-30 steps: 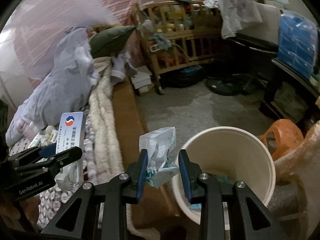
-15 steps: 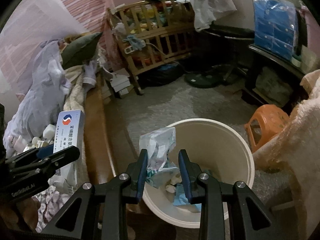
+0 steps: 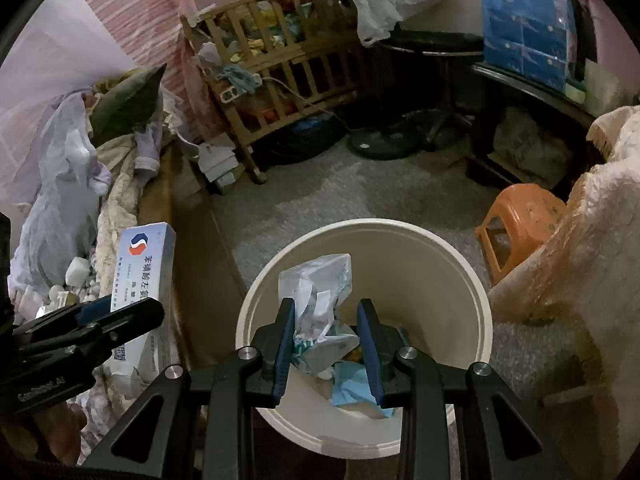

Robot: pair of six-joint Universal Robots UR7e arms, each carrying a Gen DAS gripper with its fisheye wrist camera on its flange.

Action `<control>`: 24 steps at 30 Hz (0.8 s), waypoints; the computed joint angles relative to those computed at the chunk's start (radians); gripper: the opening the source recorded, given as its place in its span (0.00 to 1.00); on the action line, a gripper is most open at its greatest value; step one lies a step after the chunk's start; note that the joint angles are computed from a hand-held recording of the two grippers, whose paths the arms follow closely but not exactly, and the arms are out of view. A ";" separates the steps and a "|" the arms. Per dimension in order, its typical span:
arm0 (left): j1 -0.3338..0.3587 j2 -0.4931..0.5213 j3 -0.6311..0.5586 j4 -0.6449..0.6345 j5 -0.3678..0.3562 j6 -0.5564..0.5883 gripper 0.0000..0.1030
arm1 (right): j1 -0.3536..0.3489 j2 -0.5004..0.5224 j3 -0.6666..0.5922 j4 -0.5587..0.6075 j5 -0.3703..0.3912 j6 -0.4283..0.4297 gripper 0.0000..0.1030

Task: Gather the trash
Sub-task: 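Open both grippers over the bucket to drop the box and bag, then move both open grippers back over the trash on the bed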

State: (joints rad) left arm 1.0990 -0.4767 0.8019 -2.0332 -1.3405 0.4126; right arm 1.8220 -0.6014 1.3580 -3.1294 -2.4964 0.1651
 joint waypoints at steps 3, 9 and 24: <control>-0.003 0.010 -0.009 0.010 0.001 0.000 0.25 | -0.006 -0.003 0.005 0.003 0.000 0.008 0.29; -0.003 0.026 -0.028 0.024 -0.015 -0.002 0.25 | -0.016 -0.007 0.004 0.018 -0.012 0.034 0.33; 0.008 -0.005 0.009 -0.007 0.030 0.011 0.44 | -0.023 -0.007 0.006 0.096 0.017 0.114 0.44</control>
State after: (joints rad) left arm 1.1067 -0.4816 0.8111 -2.0404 -1.3103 0.4239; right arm 1.7987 -0.6087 1.3636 -3.0335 -2.4795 0.2796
